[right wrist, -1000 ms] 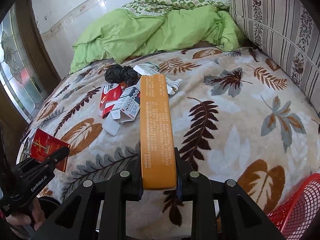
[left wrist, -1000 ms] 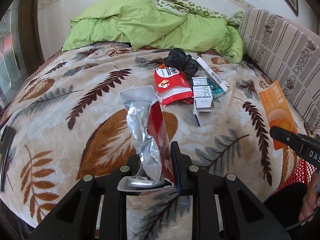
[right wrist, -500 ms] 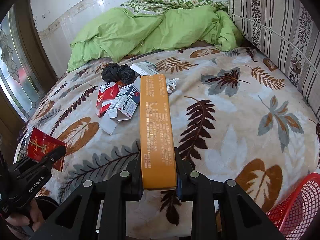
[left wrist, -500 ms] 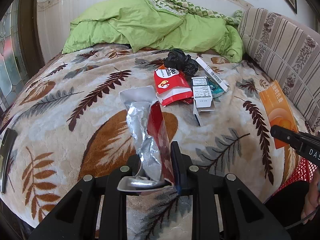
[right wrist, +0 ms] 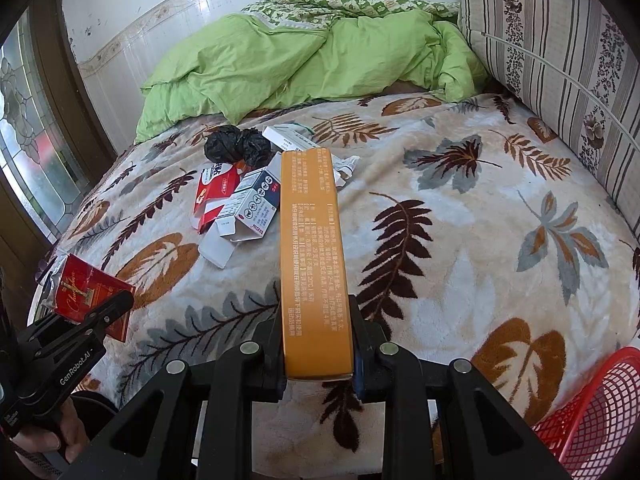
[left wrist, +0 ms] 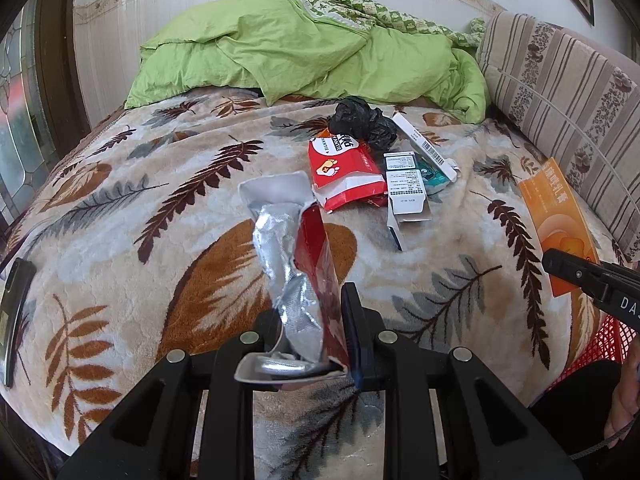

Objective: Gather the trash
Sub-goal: 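Lift the foil wrapper and orange box above the bed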

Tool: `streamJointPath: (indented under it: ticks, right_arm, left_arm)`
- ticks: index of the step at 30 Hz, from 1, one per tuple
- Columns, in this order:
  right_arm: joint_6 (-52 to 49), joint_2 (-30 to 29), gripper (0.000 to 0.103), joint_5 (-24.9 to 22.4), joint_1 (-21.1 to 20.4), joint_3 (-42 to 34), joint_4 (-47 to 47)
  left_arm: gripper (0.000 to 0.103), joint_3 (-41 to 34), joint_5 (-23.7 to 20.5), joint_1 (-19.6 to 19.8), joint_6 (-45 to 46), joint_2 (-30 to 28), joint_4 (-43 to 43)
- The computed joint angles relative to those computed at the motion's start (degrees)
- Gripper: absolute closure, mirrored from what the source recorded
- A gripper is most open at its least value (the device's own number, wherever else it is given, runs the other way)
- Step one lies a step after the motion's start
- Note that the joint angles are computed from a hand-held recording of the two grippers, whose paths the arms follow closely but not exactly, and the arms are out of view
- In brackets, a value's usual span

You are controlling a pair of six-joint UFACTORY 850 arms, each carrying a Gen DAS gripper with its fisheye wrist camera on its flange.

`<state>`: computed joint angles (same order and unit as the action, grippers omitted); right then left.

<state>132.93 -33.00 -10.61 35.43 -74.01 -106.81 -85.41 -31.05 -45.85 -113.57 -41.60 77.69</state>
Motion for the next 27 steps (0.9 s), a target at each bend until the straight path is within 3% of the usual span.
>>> streamJointPath:
  ticks: [15, 21, 27]
  right_arm:
    - [2.7, 0.3, 0.078, -0.6, -0.1, 0.5, -2.5]
    - [17.5, 3.5, 0.078, 0.0, -0.2, 4.4, -15.4]
    - [26.8, 9.2, 0.078, -1.1, -0.5, 11.3, -22.1]
  left_arm:
    - [0.081, 0.8, 1.9, 0.2, -1.0, 0.6, 1.8]
    - [0.081, 1.3, 5.8, 0.1, -0.5, 1.7, 2.3]
    - [0.081, -0.8, 9.1, -1.4, 2.9, 1.8, 2.7]
